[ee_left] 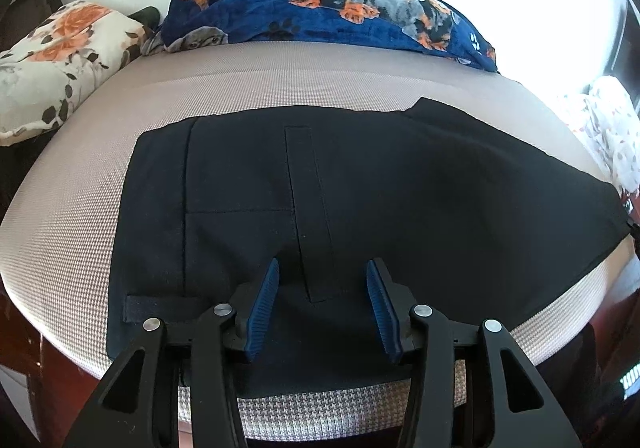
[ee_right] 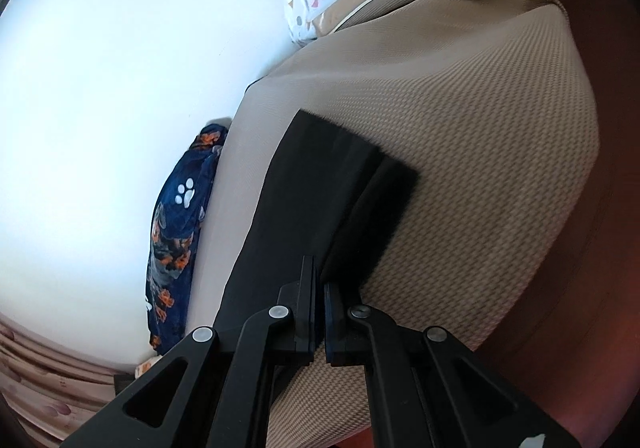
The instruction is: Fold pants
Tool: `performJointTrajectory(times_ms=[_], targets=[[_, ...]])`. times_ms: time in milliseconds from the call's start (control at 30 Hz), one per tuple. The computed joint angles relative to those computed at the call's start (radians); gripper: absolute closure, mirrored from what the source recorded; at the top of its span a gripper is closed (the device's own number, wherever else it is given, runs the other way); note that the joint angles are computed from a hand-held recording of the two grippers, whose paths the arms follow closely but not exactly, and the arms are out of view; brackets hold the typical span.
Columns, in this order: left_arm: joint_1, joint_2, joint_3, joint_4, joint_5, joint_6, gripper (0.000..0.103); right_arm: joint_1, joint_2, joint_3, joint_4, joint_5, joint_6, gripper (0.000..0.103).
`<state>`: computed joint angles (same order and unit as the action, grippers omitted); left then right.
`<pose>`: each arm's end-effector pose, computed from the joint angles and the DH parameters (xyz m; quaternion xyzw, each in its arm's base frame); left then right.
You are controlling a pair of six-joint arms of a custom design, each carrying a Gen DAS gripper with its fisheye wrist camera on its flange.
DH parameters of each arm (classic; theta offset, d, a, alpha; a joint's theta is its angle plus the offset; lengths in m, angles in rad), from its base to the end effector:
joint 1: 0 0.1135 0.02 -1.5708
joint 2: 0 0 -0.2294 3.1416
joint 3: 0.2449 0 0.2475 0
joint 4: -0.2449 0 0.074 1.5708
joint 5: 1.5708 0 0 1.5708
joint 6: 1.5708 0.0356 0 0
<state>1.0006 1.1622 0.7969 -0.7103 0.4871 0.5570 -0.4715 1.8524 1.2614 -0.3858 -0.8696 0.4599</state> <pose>0.1353 0.1801 0.2015 -0.1493 0.9308 0.0007 0.3335 0.3427 -0.1442 0.1695 0.2793 0.8302 0.4012 0.2678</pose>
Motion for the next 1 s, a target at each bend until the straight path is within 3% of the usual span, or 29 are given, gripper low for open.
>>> performJointTrajectory(times_ms=[133, 233, 300, 467, 633, 867, 1000], targets=[[-0.007, -0.006, -0.004, 0.002, -0.007, -0.005, 0.054, -0.021, 0.013, 0.008, -0.010, -0.018, -0.012, 0.101], [-0.004, -0.010, -0.010, 0.009, -0.004, -0.002, 0.052, -0.052, 0.015, -0.026, 0.049, -0.066, 0.066, 0.100], [-0.002, -0.016, -0.017, 0.014, -0.002, 0.001, 0.051, -0.049, -0.018, -0.050, 0.060, -0.033, 0.056, 0.098], [-0.005, -0.024, -0.023, 0.014, -0.002, -0.003, 0.046, -0.110, -0.078, -0.096, 0.123, 0.028, 0.137, 0.083], [-0.007, -0.034, -0.031, 0.017, -0.005, 0.003, 0.041, -0.211, -0.038, -0.040, 0.049, -0.031, 0.067, 0.082], [0.007, -0.045, -0.030, 0.010, 0.025, -0.016, 0.040, -0.156, 0.018, 0.008, 0.078, -0.032, 0.084, 0.069], [0.045, -0.052, -0.012, -0.010, 0.082, -0.020, 0.040, -0.130, 0.052, 0.032, 0.095, -0.029, 0.110, 0.068]])
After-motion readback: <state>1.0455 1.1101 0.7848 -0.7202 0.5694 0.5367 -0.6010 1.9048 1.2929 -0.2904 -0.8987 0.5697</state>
